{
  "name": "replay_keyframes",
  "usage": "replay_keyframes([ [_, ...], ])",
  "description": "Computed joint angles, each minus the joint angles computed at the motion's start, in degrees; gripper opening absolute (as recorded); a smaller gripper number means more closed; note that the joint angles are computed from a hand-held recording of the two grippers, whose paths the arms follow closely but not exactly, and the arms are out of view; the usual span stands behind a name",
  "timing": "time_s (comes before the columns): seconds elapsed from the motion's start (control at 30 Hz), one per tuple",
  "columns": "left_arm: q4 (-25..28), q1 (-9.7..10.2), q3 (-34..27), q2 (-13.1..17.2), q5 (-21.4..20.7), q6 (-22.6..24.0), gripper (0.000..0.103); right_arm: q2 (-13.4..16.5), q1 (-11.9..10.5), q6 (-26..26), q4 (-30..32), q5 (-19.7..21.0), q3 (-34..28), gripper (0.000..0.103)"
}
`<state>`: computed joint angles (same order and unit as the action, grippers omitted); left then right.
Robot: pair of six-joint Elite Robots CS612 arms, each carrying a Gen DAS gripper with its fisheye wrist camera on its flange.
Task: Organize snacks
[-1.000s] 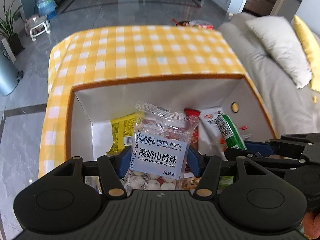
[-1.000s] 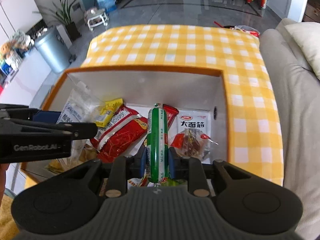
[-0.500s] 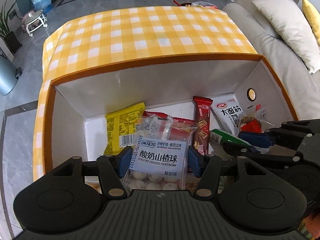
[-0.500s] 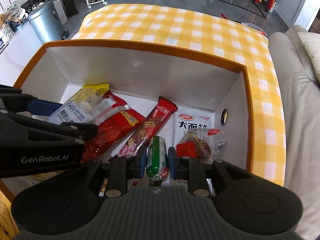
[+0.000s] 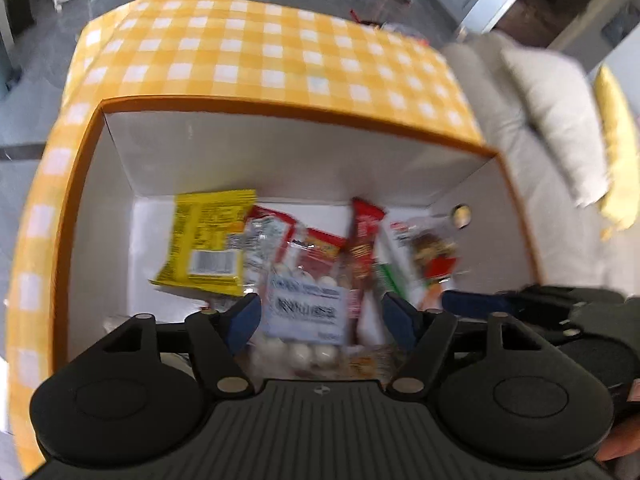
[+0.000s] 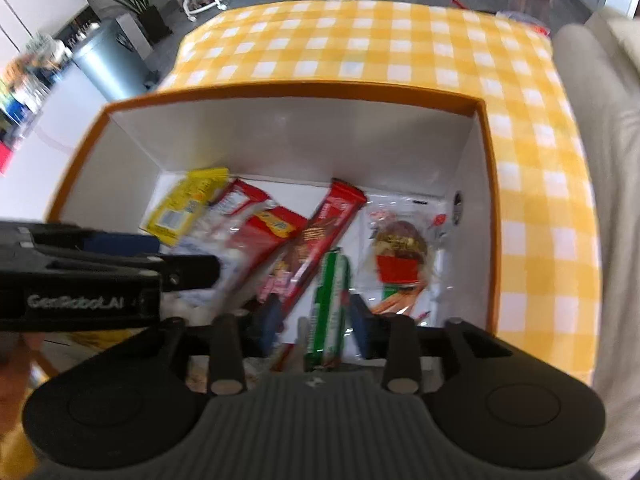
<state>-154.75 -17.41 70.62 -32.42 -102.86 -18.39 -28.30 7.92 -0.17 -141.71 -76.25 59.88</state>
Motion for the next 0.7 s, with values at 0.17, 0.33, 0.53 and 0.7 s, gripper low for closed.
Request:
replay_keyframes([
  [0.17, -3.6, -0.30, 2.4, -2.0, 2.2, 0.1, 0.082, -1.5, 0.2, -0.9, -2.7, -0.5, 1.7, 0.058],
  [0.33, -8.8, -1.20, 5.2, -4.4, 7.4, 1.7, 0.082, -3.8, 0.4, -1.6, -5.7, -0.6, 4.1, 0.075],
  [0.53, -19.0, -2.53, 10.2, -8.1, 15.3, 5.3, 0.082, -7.6, 0.7, -1.2, -11.9, -1.6, 8.3, 0.085],
  [0.7, -26.4, -4.39, 14.2, -10.8, 26.0, 7.5, 0.082, -11.5, 1.1, -0.5, -22.0, -3.5, 14.1, 0.095],
])
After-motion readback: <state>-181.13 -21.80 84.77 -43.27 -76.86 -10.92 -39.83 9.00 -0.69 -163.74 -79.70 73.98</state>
